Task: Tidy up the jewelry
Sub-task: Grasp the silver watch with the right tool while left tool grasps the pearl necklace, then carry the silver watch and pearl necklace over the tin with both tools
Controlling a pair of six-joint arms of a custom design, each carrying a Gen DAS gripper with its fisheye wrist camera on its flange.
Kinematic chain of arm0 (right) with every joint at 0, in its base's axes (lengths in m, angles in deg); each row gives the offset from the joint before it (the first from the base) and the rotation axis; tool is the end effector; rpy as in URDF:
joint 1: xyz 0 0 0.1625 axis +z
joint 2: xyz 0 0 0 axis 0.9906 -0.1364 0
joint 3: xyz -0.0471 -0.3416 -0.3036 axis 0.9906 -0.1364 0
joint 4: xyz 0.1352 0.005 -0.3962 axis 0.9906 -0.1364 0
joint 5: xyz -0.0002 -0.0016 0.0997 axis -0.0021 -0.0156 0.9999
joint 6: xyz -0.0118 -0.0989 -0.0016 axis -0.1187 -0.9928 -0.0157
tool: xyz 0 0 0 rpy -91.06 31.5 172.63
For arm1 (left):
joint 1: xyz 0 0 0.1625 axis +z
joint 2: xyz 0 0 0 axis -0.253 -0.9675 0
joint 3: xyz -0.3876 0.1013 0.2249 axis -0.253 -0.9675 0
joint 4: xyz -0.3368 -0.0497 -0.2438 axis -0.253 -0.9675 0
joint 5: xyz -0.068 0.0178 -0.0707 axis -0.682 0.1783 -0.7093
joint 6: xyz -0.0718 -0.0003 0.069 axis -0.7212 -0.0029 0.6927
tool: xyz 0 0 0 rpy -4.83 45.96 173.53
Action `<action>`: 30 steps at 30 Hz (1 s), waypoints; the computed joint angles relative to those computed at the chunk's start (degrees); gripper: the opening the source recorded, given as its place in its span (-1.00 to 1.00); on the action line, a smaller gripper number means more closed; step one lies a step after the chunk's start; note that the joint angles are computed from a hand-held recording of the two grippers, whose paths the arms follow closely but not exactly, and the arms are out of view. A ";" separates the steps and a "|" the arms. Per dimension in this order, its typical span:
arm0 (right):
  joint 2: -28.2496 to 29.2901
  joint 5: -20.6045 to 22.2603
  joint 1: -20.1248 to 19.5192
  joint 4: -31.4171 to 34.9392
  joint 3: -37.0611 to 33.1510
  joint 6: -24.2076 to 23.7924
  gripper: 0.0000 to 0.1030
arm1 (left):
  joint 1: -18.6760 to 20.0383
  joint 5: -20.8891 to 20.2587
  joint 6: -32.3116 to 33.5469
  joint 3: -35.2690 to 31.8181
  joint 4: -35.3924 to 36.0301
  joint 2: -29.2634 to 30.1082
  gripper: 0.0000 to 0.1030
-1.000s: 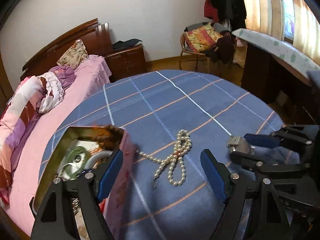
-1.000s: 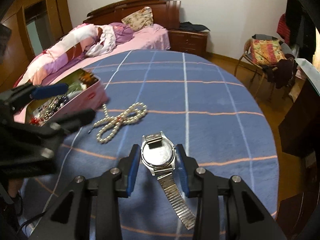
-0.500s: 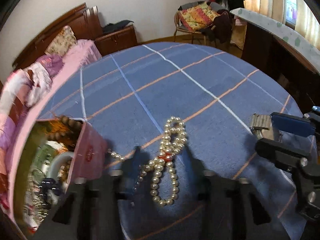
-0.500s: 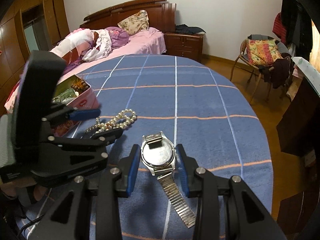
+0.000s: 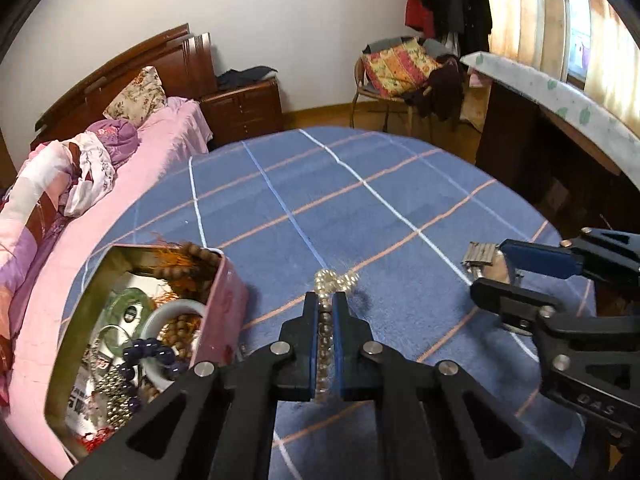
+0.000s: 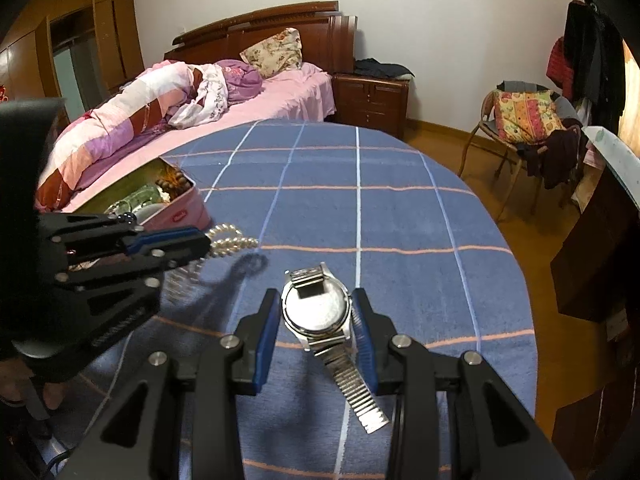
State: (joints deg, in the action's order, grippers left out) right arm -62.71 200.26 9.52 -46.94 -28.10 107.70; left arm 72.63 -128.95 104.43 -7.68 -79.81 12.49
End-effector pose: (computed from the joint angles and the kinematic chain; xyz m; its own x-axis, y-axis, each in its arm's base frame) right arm 0.1211 -0.8207 0.1758 -0.6978 -0.2671 0.6646 -0.6289 0.6727 -0.3899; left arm -0.2860 -0.8304 0.0100 -0.6076 0.3769 -0.6991 0.7138 0.6451 -0.2726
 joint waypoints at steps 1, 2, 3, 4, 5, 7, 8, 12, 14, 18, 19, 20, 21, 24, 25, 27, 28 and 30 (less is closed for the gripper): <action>-0.04 -0.03 0.01 -0.09 0.05 -0.17 -0.26 | -0.03 -0.09 0.13 0.09 -0.21 -0.16 -0.89; -0.11 0.00 0.10 -0.27 0.20 -0.37 -0.26 | -0.14 -0.36 0.28 0.96 -0.98 -0.70 -0.89; -0.26 0.01 0.22 -0.52 0.48 -0.56 -0.26 | -0.24 -0.64 0.39 1.72 -1.62 -1.18 -0.89; -0.24 -0.03 0.27 -0.51 0.40 -0.72 -0.26 | -0.26 -0.80 0.51 1.72 -1.79 -1.29 -0.89; -0.27 -0.04 0.34 -0.62 0.42 -0.90 -0.26 | -0.37 -0.97 0.52 2.37 -2.48 -1.74 -0.89; -0.50 0.00 0.62 -1.01 0.86 -1.13 -0.26 | -0.48 -1.34 0.37 3.05 -3.05 -2.47 -0.89; -0.64 -0.03 0.73 -1.19 1.08 -1.31 -0.26 | -0.56 -1.44 0.38 3.58 -3.67 -2.93 -0.89; -1.06 -0.30 1.13 -1.79 1.54 -2.15 -0.26 | -0.95 -1.64 0.72 5.69 -6.16 -4.88 -0.89; -1.26 -0.52 1.40 -2.08 1.75 -2.60 -0.26 | -1.08 -1.58 1.00 6.37 -7.02 -5.64 -0.89; -1.53 -0.93 2.00 -2.72 2.36 -3.30 -0.26 | -1.35 -1.11 1.56 7.98 -9.23 -7.23 -0.89; -1.44 -1.00 2.14 -2.72 2.23 -3.52 -0.26 | -1.36 -1.09 1.59 8.37 -9.67 -7.51 -0.89; -1.31 -1.04 2.33 -2.67 2.03 -3.76 -0.26 | -1.45 -0.88 1.52 8.88 -10.28 -7.89 -0.89; -1.29 -1.11 2.46 -2.74 2.08 -3.97 -0.26 | -1.47 -0.62 1.63 9.30 -10.88 -8.30 -0.89; -1.03 -1.28 3.03 -2.79 1.83 -4.69 -0.26 | -1.34 -0.31 1.94 10.40 -12.34 -9.42 -0.89; -0.92 -1.29 3.22 -2.81 1.77 -4.89 -0.26 | -1.31 -0.07 1.97 10.45 -12.60 -9.59 -0.89; -0.31 -1.39 3.67 -2.33 0.81 -5.44 -0.26 | -1.13 0.09 1.89 10.91 -13.17 -10.17 -0.89; -0.03 -1.41 3.86 -2.18 0.40 -5.70 -0.26 | -1.07 0.27 2.00 11.11 -13.52 -10.39 -0.89; 0.29 -1.49 4.23 -2.08 0.08 -6.12 -0.26 | -0.91 0.57 2.04 11.52 -14.27 -10.86 -0.89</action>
State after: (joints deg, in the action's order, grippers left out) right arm -62.42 198.77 13.75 -49.02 -28.01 101.58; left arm 71.72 -128.39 106.48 3.84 -94.09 1.64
